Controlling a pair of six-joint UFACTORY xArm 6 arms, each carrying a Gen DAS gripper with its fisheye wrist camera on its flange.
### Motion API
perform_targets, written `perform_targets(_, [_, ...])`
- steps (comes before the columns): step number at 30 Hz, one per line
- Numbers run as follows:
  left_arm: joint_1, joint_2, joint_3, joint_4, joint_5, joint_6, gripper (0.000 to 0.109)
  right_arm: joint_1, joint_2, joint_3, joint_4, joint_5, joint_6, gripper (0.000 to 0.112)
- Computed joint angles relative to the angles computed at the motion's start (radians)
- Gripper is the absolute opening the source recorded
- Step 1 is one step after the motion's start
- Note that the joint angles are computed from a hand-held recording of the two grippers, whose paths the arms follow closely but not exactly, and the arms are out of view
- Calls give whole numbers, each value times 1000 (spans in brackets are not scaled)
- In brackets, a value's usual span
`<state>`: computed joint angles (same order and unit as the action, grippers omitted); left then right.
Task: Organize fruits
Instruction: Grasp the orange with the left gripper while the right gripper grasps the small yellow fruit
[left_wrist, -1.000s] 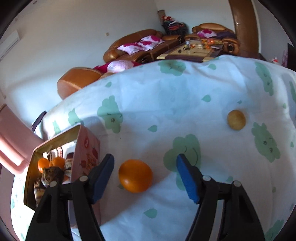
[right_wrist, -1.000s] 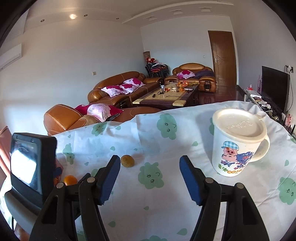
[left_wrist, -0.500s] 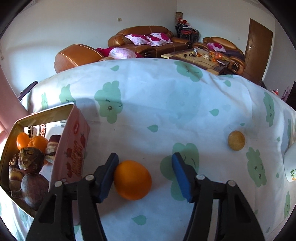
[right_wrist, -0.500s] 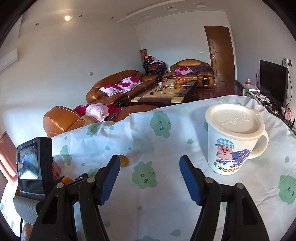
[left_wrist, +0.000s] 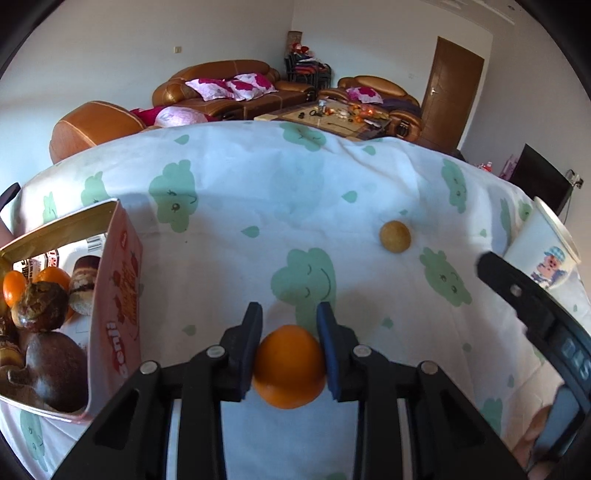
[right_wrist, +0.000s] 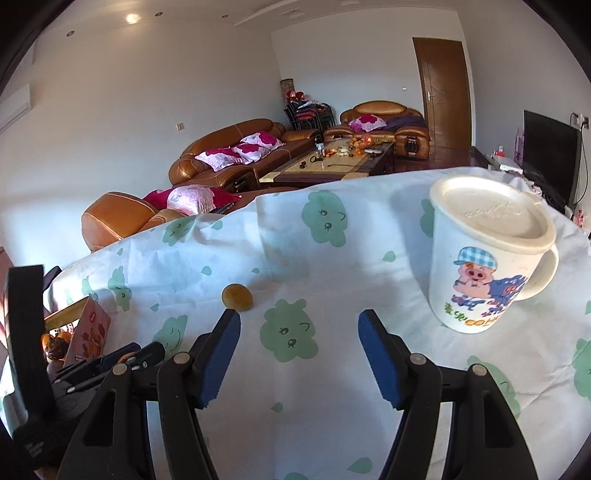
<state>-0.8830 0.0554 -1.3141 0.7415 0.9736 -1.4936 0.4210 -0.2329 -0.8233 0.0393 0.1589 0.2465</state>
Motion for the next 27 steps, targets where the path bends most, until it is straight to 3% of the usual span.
perform_targets(8, [-97, -171, 140, 118, 46, -59, 32, 48, 224, -263, 160, 168, -139, 68])
perform_targets(12, [-105, -258, 223, 142, 22, -115, 32, 73, 312, -354, 1, 205, -29, 68])
perform_targets(14, [-116, -270, 231, 166, 44, -125, 32, 82, 332, -384, -133, 252, 65, 62])
perform_targets(16, [-130, -262, 218, 188, 85, -124, 32, 89, 329, -388, -211, 277, 119, 41])
perform_targets(19, [-138, -278, 233, 200, 86, -127, 32, 94, 320, -386, -297, 301, 184, 32])
perform_targets(22, [-151, -297, 249, 214, 109, -137, 32, 89, 265, -320, -314, 270, 216, 31])
perform_targets(27, [-197, -317, 265, 254, 205, -160, 32, 95, 77, -114, -505, 152, 433, 31])
